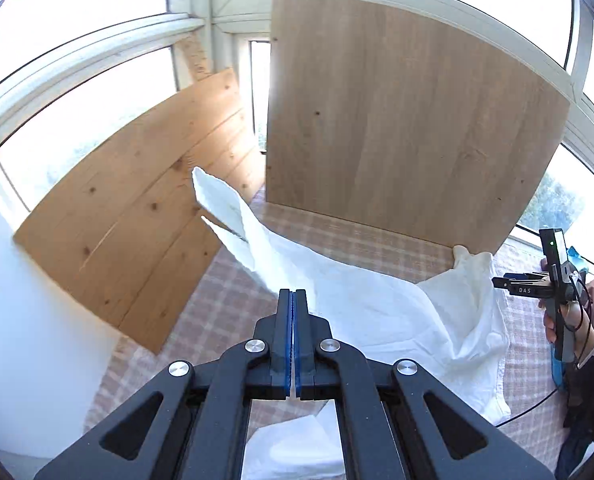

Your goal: Fold clothes

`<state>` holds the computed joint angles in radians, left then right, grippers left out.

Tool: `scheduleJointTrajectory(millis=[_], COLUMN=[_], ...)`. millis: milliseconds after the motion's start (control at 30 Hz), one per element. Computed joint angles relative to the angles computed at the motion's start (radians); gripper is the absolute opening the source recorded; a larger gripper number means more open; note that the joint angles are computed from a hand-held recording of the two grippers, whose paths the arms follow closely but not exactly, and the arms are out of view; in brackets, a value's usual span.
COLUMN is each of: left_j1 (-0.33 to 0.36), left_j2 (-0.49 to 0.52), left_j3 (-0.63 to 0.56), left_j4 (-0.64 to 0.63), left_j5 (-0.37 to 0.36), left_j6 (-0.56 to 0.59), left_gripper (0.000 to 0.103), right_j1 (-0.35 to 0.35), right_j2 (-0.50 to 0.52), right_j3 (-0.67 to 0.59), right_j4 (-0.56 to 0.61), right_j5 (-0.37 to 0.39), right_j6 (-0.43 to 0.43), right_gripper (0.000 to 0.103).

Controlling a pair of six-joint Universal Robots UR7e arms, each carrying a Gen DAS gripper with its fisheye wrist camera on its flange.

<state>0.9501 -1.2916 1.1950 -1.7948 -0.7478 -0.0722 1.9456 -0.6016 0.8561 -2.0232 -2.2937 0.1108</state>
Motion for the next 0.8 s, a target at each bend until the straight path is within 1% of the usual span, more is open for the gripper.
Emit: scheduleJointTrajectory(millis=[33, 100, 133, 167, 267, 300, 333, 400, 467, 500, 567, 633, 667, 700, 800], left_j1=[0.001, 0.014, 0.036, 0.053, 0.112, 0.135, 0.132, 0.127, 0.111, 0.103, 0.093, 0.095, 0.1, 0.108, 0.142], left_j2=[-0.029, -0.055, -0.061, -0.058, -0.04, -0.035, -0.006, 0.076, 0.185, 0.246, 0.345, 0.429, 0.46, 0.492, 0.61], left_j3=[-0.003, 0.004, 0.008, 0.009, -0.001, 0.0, -0.006, -0.033, -0.085, -0.124, -0.177, -0.244, -0.261, -0.286, -0.468], left_j4=[0.042, 0.109, 0.161, 0.195, 0.278, 0.284, 0.282, 0.266, 0.28, 0.296, 0.318, 0.36, 0.358, 0.37, 0.535], left_j5=[0.03, 0.132, 0.162, 0.15, 0.079, 0.051, -0.02, -0.175, -0.23, -0.253, -0.231, -0.21, -0.179, -0.146, -0.103], left_j6=[-0.025, -0.075, -0.117, -0.139, -0.175, -0.16, -0.104, 0.066, 0.228, 0.308, 0.451, 0.571, 0.633, 0.666, 0.661], left_gripper=[0.0, 0.0, 0.0, 0.0, 0.0, 0.0, 0.0, 0.011, 0.041, 0.043, 0.041, 0.043, 0.044, 0.045, 0.046], right_j1=[0.004, 0.007, 0.007, 0.008, 0.012, 0.012, 0.012, 0.018, 0.023, 0.025, 0.028, 0.031, 0.031, 0.032, 0.032], right_j2=[0.008, 0.019, 0.021, 0.024, 0.02, 0.013, 0.006, 0.003, -0.001, -0.003, -0.01, -0.02, -0.028, -0.036, -0.059], right_j3=[-0.005, -0.011, -0.015, -0.019, -0.031, -0.03, -0.03, -0.035, -0.037, -0.035, -0.027, -0.015, -0.003, 0.011, 0.044], right_j4=[-0.003, -0.015, -0.011, -0.007, 0.028, 0.032, 0.036, 0.039, 0.041, 0.041, 0.049, 0.065, 0.07, 0.071, 0.078], right_j5=[-0.008, -0.023, -0.028, -0.032, -0.046, -0.036, -0.027, -0.045, -0.055, -0.055, -0.05, -0.039, -0.032, -0.026, -0.004], right_j6=[-0.01, -0.028, -0.029, -0.03, -0.008, -0.004, -0.001, 0.003, 0.006, 0.007, 0.007, 0.003, -0.001, -0.003, -0.013], right_gripper=[0.048, 0.048, 0.048, 0.048, 0.048, 0.048, 0.048, 0.048, 0.048, 0.048, 0.048, 0.048, 0.048, 0.048, 0.048])
